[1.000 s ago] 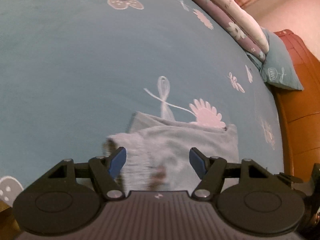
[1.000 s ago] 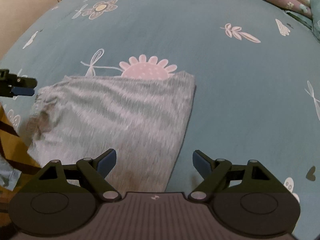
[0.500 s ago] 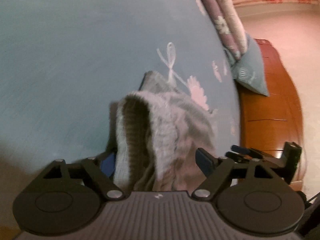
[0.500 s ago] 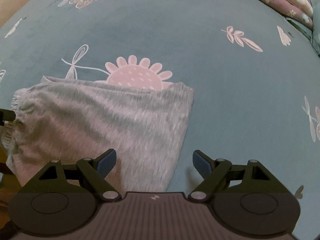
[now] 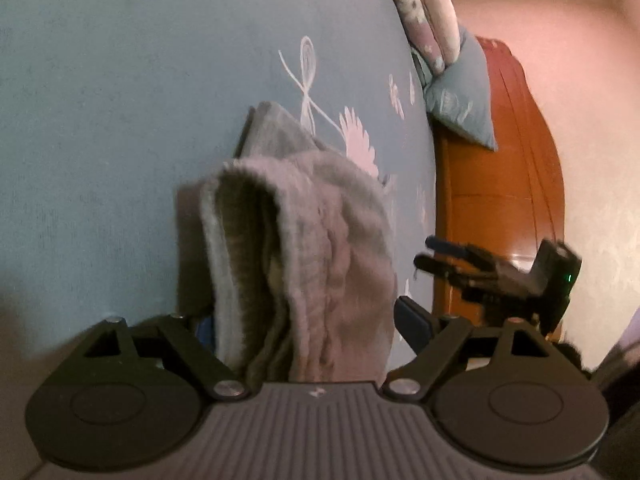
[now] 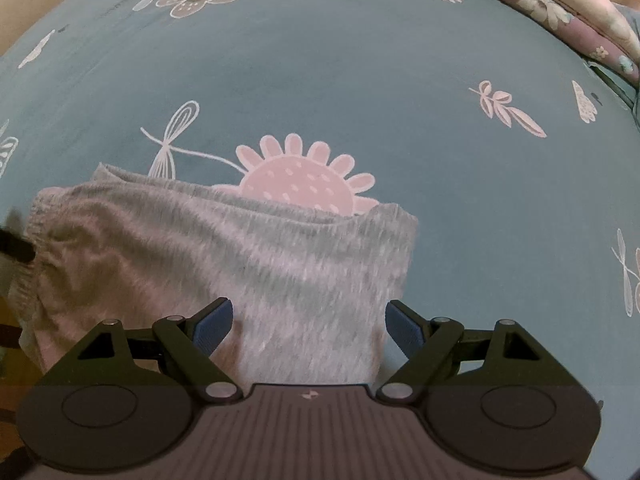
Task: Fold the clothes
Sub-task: 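Grasp the ribbed cuff with the left gripper while the right gripper grasps the pants body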
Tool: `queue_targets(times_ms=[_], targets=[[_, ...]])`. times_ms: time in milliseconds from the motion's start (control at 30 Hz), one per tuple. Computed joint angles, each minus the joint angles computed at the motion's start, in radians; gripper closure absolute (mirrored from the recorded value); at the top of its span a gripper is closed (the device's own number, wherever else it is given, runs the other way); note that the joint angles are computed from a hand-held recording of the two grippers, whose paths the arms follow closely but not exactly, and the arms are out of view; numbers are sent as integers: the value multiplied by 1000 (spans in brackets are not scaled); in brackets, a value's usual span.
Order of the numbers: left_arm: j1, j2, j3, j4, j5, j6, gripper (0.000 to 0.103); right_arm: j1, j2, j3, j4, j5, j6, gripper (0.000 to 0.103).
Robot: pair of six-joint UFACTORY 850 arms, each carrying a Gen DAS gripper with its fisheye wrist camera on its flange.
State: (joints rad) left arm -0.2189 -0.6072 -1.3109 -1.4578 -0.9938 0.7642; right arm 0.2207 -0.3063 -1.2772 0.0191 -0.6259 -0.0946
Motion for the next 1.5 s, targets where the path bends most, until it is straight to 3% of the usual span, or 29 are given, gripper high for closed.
queue_targets(times_ms=[200, 333, 433, 567, 700, 767, 900, 1000, 1133, 1233, 1367, 1500], targets=[[-14, -85, -157, 36, 7, -47, 18, -22, 3, 9, 50, -1, 27, 16], [-19, -134, -210, 51, -66, -61, 18, -83, 23, 44, 248, 26, -54, 16], [-30, -165, -281, 175, -101, -92, 23, -145, 32, 76, 425, 34, -102, 13], [-41, -220, -395, 279, -150, -189, 23, -256, 36, 159, 771, -10, -292, 13], [-47, -224, -410, 293, -137, -261, 23, -326, -9, 198, 989, -94, -457, 13], [-54, -203, -384, 294, -98, -291, 23, -342, -35, 195, 1067, -131, -564, 4], [-81, -160, -350, 340, -11, -325, 24, -357, -112, 144, 1219, -220, -754, 0], [-86, -141, -329, 368, 16, -342, 24, -358, -167, 92, 1248, -286, -766, 0], [-86, -140, -327, 363, 18, -369, 24, -371, -150, 162, 1255, -425, -734, 0], [-82, -139, -318, 351, 14, -357, 24, -352, -104, 247, 1301, -413, -771, 0], [-83, -149, -329, 345, 9, -364, 24, -335, -183, 150, 1341, -416, -804, 0], [-80, -150, -327, 338, 4, -350, 24, -331, -234, 100, 1349, -481, -832, 0]])
